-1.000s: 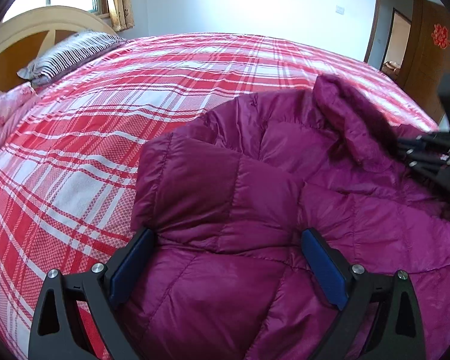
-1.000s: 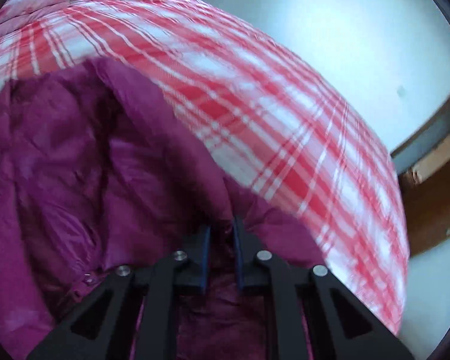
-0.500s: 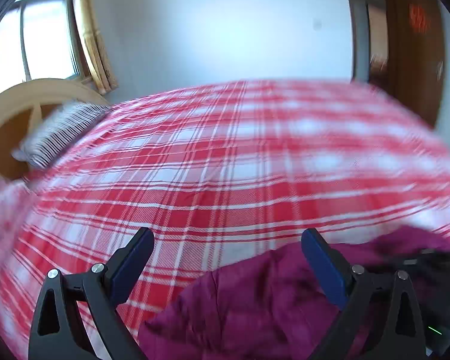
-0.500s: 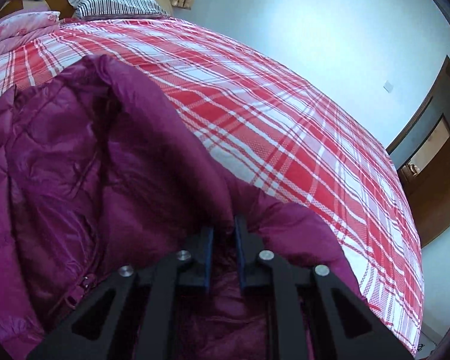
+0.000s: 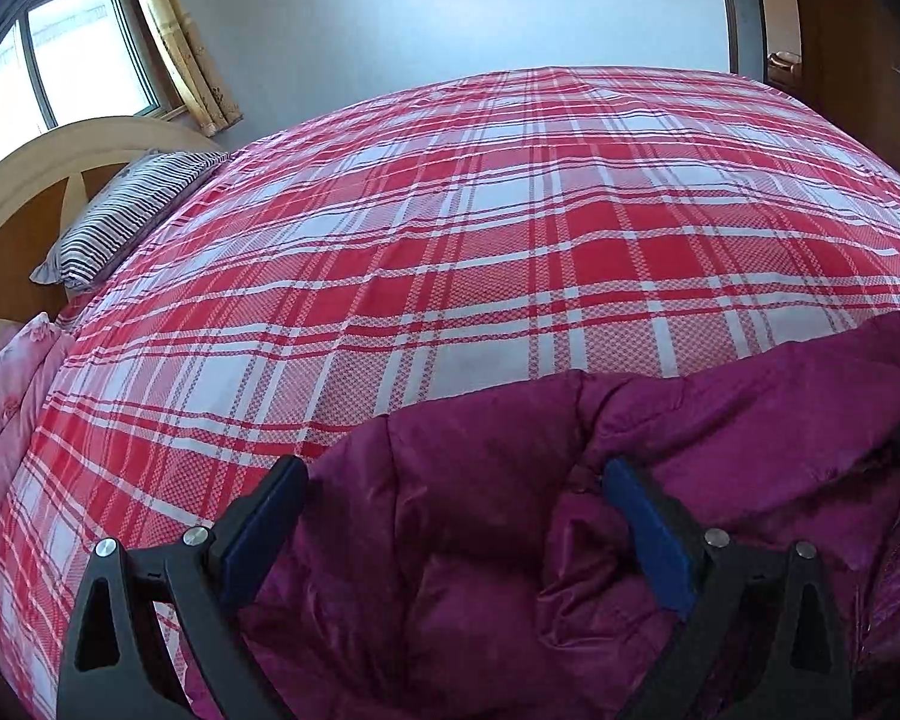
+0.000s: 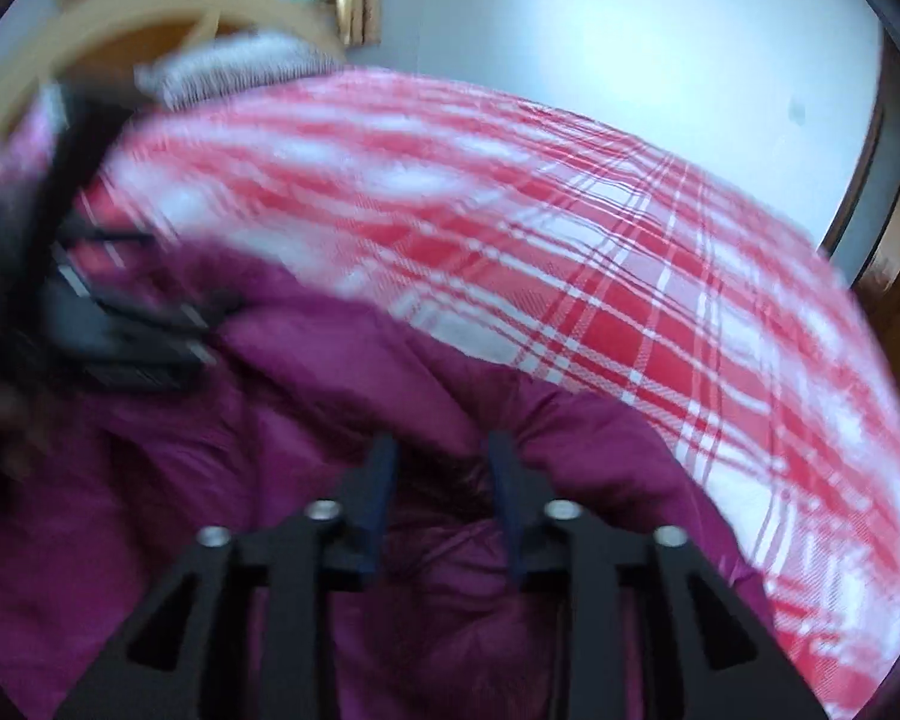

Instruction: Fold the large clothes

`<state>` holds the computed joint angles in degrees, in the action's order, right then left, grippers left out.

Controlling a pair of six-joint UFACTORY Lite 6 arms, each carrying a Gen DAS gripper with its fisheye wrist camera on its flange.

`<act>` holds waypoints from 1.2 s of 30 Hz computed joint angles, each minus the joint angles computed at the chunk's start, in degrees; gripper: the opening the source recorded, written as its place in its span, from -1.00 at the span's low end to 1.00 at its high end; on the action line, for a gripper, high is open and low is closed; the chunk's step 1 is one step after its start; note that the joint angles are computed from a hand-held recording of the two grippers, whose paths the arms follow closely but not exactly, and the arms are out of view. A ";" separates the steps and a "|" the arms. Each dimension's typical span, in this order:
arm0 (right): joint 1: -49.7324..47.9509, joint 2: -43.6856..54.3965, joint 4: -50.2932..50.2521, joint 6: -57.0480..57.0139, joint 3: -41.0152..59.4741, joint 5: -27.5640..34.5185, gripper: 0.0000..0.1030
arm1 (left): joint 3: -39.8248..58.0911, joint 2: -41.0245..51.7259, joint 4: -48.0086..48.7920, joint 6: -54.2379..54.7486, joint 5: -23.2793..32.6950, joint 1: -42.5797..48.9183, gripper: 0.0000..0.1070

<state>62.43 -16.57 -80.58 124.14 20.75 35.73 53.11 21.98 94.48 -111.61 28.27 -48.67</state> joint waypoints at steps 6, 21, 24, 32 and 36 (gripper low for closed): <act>-9.48 -12.62 4.82 2.13 -1.65 -1.87 0.02 | -0.12 0.48 1.76 -2.25 -0.35 0.34 0.85; -4.49 4.10 2.92 10.67 -3.03 -0.48 -0.24 | -7.00 -9.02 5.15 -7.86 -0.34 -0.34 0.89; -5.07 2.52 0.41 13.32 -4.79 -1.10 -0.24 | -9.72 -17.03 6.15 -10.27 0.02 -0.61 0.89; -4.67 2.16 -3.29 18.32 -5.95 -1.13 -0.24 | 3.89 -1.38 -5.97 3.53 1.42 -5.21 0.89; -4.78 1.12 -5.32 20.87 -7.08 -1.44 -0.24 | 3.98 3.18 -3.53 1.12 -3.15 -3.38 0.91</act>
